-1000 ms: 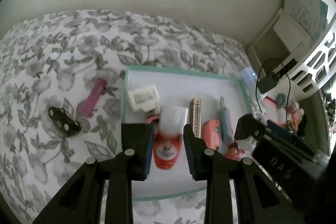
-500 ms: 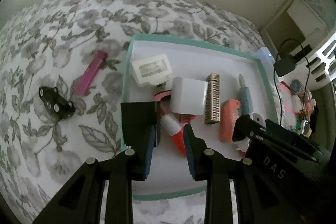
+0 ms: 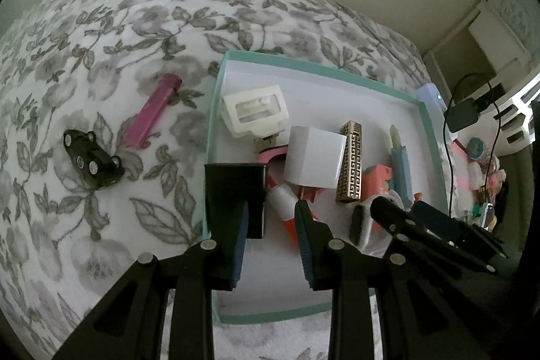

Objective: Organize rigid objects
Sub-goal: 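Open the right gripper to release the white band while the left releases the red bottle, then move both grippers back from the tray toward the black car and pink tube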

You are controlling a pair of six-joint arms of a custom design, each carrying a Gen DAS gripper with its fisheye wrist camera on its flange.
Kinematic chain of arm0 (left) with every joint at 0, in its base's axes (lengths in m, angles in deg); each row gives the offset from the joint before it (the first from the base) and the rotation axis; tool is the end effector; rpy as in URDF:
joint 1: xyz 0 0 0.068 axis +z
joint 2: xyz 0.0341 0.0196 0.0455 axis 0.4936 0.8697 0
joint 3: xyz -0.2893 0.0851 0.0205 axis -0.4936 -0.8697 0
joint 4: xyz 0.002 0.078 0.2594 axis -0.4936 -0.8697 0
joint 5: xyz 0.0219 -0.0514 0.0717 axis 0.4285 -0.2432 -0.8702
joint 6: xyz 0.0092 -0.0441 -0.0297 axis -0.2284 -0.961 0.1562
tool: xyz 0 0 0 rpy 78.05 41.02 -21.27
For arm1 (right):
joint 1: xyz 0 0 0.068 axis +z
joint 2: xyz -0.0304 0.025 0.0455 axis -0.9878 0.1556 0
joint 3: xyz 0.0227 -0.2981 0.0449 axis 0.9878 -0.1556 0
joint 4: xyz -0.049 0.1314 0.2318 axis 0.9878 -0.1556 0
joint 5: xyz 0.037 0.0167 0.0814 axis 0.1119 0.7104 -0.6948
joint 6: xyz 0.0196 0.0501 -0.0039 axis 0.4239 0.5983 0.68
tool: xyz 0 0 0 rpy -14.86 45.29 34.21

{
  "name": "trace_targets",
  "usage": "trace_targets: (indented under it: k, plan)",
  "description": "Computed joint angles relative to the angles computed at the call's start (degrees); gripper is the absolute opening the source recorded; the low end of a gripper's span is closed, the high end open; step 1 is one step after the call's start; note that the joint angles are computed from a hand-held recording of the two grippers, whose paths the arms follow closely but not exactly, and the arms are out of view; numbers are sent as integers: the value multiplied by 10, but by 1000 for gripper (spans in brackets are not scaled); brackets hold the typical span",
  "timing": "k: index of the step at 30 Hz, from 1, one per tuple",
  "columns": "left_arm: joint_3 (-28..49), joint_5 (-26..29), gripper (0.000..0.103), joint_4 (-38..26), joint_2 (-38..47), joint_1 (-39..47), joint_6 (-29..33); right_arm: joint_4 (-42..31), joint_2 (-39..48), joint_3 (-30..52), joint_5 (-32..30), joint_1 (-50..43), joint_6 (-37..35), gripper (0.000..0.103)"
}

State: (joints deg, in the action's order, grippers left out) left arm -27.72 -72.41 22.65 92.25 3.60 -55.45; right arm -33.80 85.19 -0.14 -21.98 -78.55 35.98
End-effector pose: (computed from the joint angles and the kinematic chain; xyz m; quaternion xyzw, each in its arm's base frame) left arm 0.3027 -0.1469 0.2068 -0.0815 0.9779 -0.0916 0.1695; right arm 0.3127 0.0155 0.1994 0.0015 0.9889 0.0328 0.1451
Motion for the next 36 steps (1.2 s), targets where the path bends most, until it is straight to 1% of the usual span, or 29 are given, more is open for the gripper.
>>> trace_targets:
  k: [14,19,21,22,24,26,28,30,32,33,34,36]
  plan:
    - [-10,4,29,14,-36,15,-6,-11,-24,21,15,14,-8,54]
    - [-11,-7,30,10,-41,22,-10,-12,-30,29,4,17,-4,54]
    - [-11,-20,32,5,-44,24,-13,-12,-30,29,3,19,-4,54]
    - [-12,-25,33,3,-47,26,-14,-12,-31,29,4,21,-4,54]
    - [-14,-34,44,1,-51,31,-18,-10,-33,28,5,24,-4,54]
    - [-14,-47,49,-4,-52,34,-23,-7,-35,27,4,26,-2,54]
    - [-11,-64,57,-16,-49,38,-29,-5,-38,25,-1,27,-1,59]
    - [-7,-78,66,-30,-45,44,-36,-3,-40,25,-4,28,0,60]
    - [-8,-88,68,-36,-42,50,-41,0,-42,24,-2,31,1,65]
    - [-7,-91,69,-40,-41,53,-44,2,-43,24,0,33,2,71]
    - [-7,-95,71,-45,-38,56,-49,5,-44,23,2,35,3,74]
    - [-11,-100,83,-47,-38,63,-57,8,-46,22,3,38,2,75]
